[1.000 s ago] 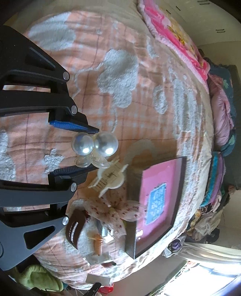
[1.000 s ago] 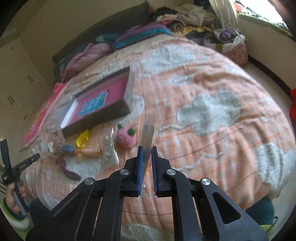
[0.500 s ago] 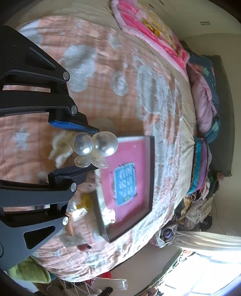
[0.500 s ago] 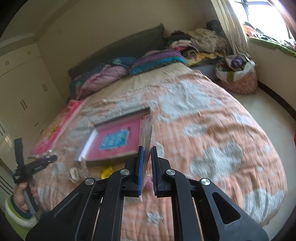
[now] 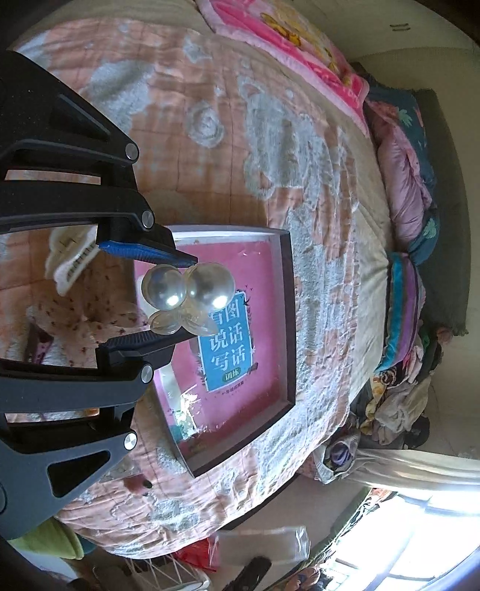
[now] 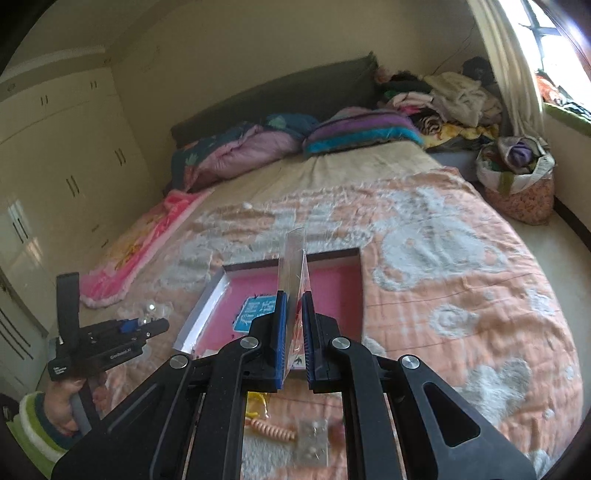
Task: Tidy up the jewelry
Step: 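Carry pearls and clear bag into the pink box and open both tools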
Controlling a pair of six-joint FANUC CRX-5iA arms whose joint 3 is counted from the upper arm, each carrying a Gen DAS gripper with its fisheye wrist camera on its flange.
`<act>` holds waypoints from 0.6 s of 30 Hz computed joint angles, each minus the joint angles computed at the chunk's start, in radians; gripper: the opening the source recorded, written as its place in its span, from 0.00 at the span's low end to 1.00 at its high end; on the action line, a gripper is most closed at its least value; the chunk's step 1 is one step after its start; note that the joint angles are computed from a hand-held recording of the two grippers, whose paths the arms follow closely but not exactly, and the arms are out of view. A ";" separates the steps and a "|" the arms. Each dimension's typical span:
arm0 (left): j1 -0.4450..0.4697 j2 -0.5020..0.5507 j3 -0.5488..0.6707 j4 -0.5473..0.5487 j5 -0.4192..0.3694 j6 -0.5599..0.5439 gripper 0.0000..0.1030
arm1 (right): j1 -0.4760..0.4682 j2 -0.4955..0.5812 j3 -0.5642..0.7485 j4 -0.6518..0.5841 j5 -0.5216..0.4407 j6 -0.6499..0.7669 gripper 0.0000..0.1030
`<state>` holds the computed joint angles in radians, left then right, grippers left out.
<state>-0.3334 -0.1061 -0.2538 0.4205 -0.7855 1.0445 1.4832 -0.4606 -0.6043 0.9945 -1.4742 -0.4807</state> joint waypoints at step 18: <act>-0.032 0.130 0.042 -0.040 -0.005 0.033 0.24 | -0.260 0.085 -0.045 -0.172 0.280 0.086 0.11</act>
<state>-0.3651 0.0244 -0.2114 0.3805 -0.7902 1.0778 1.2237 -0.3756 -0.6489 0.8226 -1.1947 -0.3949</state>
